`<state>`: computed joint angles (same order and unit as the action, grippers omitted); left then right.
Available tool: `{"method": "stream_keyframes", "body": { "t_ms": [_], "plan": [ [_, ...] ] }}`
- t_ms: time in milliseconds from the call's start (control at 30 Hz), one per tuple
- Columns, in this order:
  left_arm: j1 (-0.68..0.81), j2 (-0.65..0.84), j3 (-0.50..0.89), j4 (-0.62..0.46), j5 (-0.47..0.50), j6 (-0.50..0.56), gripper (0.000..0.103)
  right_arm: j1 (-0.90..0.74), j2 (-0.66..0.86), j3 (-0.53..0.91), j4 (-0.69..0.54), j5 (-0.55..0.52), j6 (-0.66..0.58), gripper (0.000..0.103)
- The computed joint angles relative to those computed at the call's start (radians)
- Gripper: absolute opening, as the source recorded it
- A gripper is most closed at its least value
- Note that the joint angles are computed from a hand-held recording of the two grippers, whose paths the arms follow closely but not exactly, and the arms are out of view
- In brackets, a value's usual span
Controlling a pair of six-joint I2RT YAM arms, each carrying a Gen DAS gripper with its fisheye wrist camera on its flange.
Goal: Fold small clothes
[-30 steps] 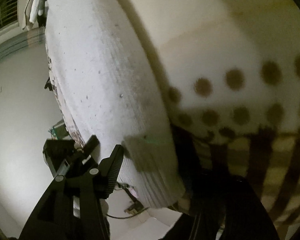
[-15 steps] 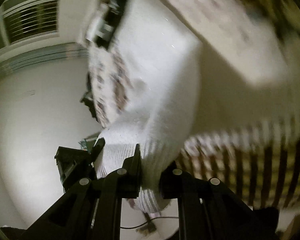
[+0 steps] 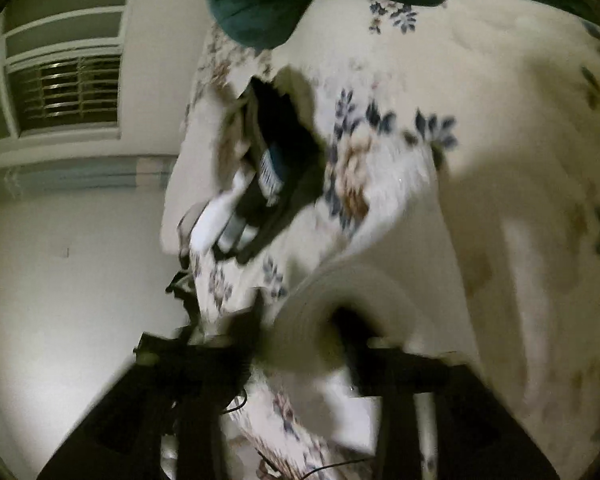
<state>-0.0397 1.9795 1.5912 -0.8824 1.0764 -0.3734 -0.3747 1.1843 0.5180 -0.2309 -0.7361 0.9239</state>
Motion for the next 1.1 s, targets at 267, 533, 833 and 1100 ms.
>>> {"method": "stream_keyframes", "body": {
  "t_ms": [267, 533, 833, 1100],
  "plan": [
    [-0.118, 0.057, 0.073, -0.194, -0.406, 0.469, 0.068, -0.033, -0.069, -0.034, -0.155, 0.142, -0.130, 0.073],
    [-0.181, 0.021, 0.036, -0.046, -0.480, 0.469, 0.005, 0.104, 0.173, 0.066, -0.113, 0.293, -0.245, 0.008],
    [-0.146, 0.224, 0.203, -0.113, -0.557, 0.460, 0.005, 0.156, 0.258, 0.201, -0.157, 0.422, -0.289, 0.008],
    [-0.098, 0.309, 0.364, -0.316, -0.386, 0.485, 0.048, 0.073, 0.391, 0.311, -0.273, 0.308, -0.382, 0.044]
  ]
}}
